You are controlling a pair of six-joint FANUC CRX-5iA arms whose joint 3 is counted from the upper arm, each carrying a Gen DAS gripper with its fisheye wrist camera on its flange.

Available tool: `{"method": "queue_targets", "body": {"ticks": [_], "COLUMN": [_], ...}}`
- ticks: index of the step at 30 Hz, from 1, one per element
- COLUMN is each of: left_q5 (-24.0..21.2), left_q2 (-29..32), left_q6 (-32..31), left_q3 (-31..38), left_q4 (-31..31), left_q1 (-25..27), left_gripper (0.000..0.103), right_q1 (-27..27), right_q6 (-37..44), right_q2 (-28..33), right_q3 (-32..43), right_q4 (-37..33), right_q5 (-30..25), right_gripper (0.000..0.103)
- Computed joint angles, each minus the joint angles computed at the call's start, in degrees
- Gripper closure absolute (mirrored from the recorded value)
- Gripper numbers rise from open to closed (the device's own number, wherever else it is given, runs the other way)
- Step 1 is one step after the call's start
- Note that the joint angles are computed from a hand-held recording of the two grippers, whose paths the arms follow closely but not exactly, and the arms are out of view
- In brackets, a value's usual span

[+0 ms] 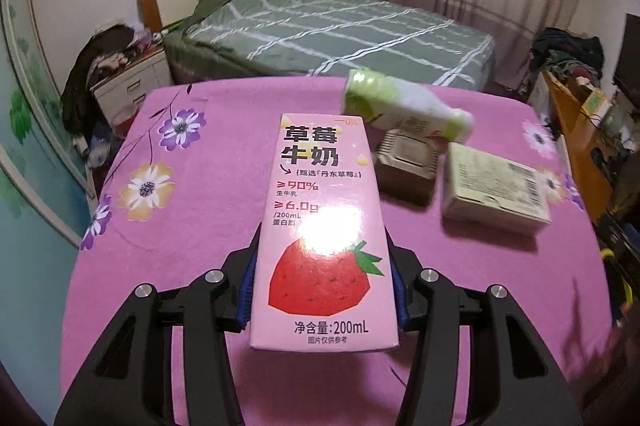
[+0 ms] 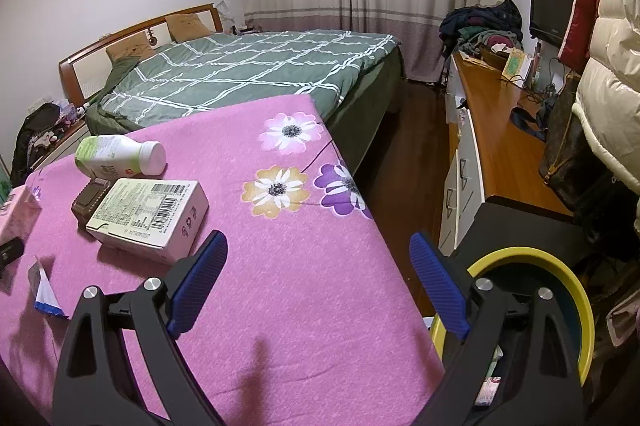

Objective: Collect trash
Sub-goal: 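Carry the milk carton over the yellow bin and open the left tool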

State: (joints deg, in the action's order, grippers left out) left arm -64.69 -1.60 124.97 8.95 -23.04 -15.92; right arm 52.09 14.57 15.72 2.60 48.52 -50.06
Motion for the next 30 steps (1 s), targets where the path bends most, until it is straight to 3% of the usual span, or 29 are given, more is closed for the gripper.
{"method": "queue_targets", "body": {"ticks": [7, 14, 21, 30], "left_q5": [0.1, 2.7, 2.8, -3.2], "left_q2": [-1.2, 4.6, 16.1, 33.0], "left_q6": [-1.0, -4.1, -9.4, -16.4], "left_q3": [0.7, 5.9, 17.7, 37.9], "left_q4": [0.4, 3.2, 7.2, 11.6], "left_q1": [-6.4, -14.7, -22.1, -27.9], "left_gripper": [0.053, 0.053, 0.053, 0.052], "right_q1": [-0.5, 0.3, 0.6, 0.8], "right_q6": [-1.2, -2.5, -7.1, -11.8], "right_q2": [-4.4, -14.7, -26.5, -36.5], "right_q3": [-3.8, -14.9, -26.6, -35.1], "right_q4": [-0.5, 2.2, 3.1, 1.4], "right_q5": [1.5, -2.6, -10.1, -15.6], "right_gripper": [0.015, 0.015, 0.015, 0.015]}}
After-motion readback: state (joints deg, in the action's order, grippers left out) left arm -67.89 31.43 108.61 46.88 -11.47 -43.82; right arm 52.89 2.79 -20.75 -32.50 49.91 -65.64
